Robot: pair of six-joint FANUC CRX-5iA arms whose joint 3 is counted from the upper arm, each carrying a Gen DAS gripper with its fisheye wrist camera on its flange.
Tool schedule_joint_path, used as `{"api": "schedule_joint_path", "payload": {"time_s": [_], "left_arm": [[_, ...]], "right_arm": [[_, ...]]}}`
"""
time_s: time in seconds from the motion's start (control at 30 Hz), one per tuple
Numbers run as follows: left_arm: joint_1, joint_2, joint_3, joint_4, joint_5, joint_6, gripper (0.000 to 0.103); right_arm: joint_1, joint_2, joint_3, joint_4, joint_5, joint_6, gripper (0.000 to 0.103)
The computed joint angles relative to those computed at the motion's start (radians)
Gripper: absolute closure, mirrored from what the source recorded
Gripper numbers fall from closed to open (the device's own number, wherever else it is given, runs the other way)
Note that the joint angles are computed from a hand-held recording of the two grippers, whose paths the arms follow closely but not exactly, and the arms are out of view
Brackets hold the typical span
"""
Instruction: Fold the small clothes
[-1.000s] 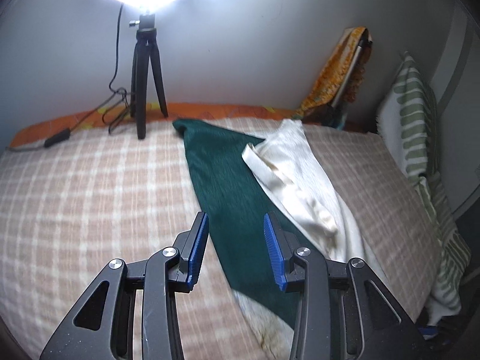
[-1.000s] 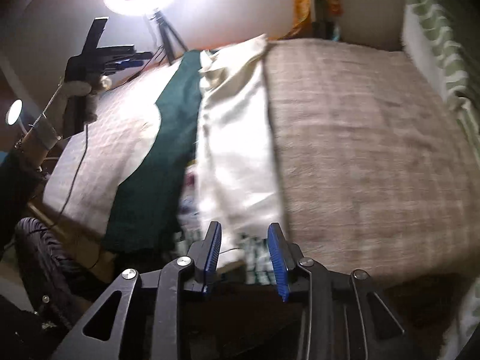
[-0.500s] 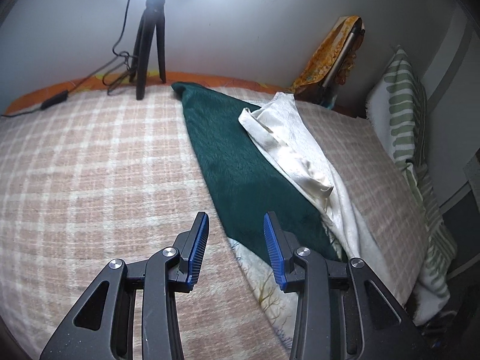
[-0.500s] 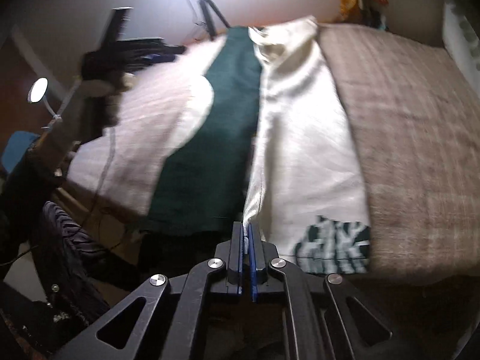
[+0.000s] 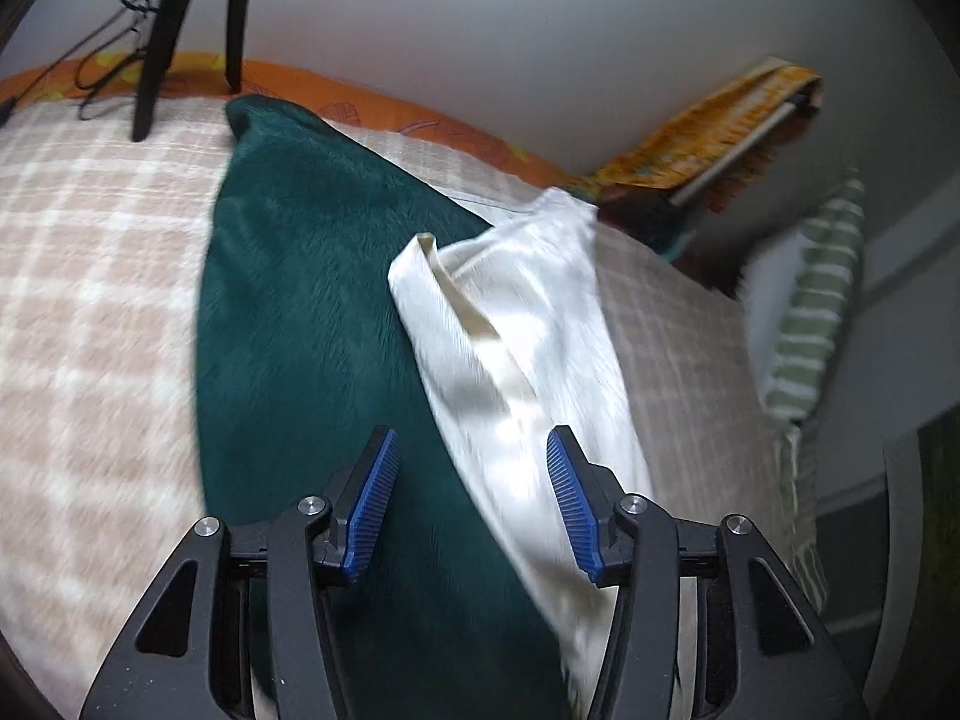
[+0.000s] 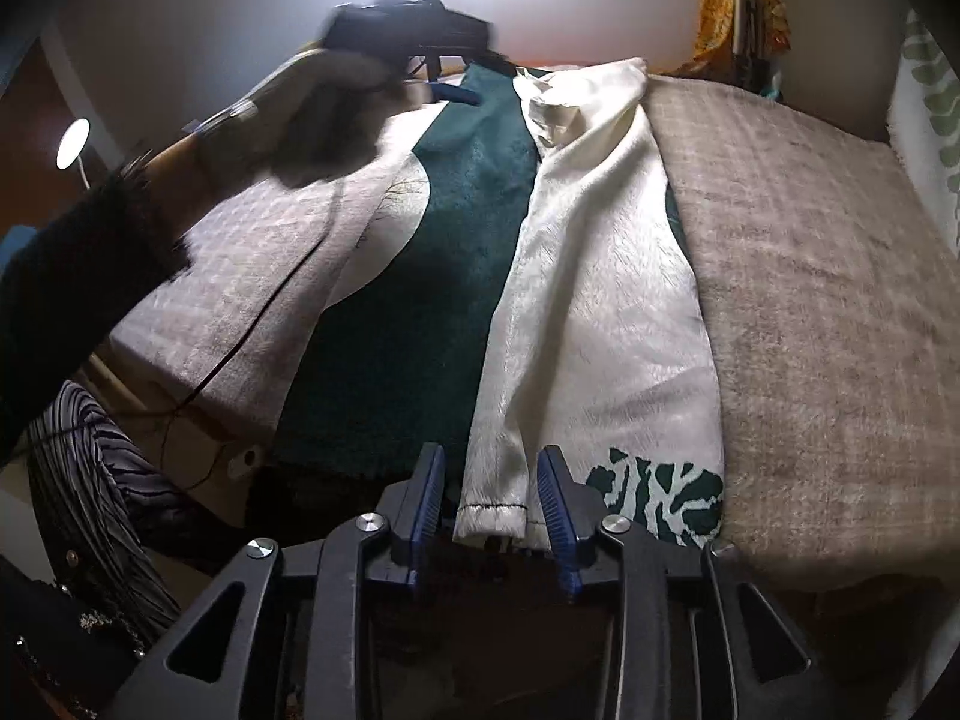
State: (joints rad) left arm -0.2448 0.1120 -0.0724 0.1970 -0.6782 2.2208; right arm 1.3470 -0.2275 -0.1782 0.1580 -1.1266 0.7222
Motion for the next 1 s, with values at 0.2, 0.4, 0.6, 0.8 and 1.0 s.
{"api": "schedule_joint_path", "payload": {"time_s": [0.2,0.4,0.6,0.8,1.0], "left_arm": [[-0.01,0.064,0.099,-0.123,-0.057,0.124,0.057],[-0.013,0.057,0.1,-0.18,-0.016,0.134,0.103],[0.006,0.034,0.1,-0.19,0.026,0.119,0.103],[0.044,0.018,0.083,-0.19,0.038,0.112,0.103],[0.07,-0.019,0.041,-0.167,-0.02,0.084,0.09]], "right_arm": [[0.013,0.033,0.023,0.03,-0.035,0.041,0.072],[-0.02,0.033,0.025,-0.008,-0.035,0.042,0.1],[-0.018,0.008,0.001,0.047,-0.003,-0.026,0.103],[0.008,0.024,0.005,0.088,0.061,-0.022,0.103],[-0.071,0.061,0.081,-0.13,0.032,0.158,0.078]]}}
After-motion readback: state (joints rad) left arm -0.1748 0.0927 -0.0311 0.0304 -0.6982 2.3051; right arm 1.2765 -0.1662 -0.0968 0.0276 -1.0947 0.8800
